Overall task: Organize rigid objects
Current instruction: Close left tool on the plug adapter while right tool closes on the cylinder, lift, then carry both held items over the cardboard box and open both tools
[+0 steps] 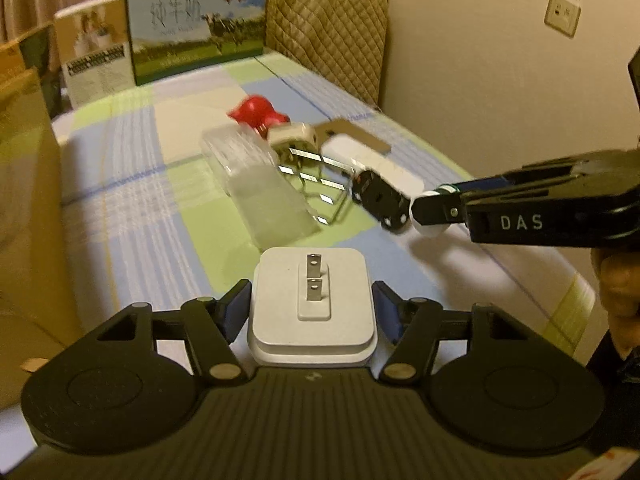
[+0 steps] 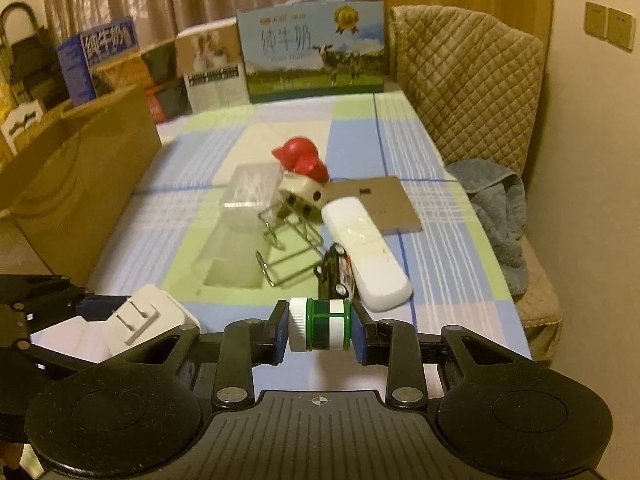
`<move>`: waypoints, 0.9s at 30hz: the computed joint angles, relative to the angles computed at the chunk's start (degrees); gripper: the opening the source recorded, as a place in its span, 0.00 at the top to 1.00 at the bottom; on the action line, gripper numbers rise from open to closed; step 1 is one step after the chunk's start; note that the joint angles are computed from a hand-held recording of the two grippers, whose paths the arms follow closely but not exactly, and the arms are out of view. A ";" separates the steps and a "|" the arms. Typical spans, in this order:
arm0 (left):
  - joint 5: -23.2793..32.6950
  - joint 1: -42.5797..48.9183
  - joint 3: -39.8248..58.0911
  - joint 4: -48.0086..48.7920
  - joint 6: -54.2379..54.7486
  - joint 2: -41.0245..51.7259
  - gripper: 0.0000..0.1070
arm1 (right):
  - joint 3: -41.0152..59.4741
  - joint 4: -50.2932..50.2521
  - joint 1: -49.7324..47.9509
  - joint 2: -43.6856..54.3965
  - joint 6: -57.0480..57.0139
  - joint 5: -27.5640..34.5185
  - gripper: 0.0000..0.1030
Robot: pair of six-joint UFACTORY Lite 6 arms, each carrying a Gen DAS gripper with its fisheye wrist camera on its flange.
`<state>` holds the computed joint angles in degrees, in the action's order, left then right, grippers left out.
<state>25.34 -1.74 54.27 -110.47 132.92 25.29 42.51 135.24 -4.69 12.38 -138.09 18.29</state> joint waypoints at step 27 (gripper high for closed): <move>11.54 35.28 46.98 55.84 -47.20 13.06 0.44 | 55.02 -82.98 35.08 26.72 94.76 -7.29 0.72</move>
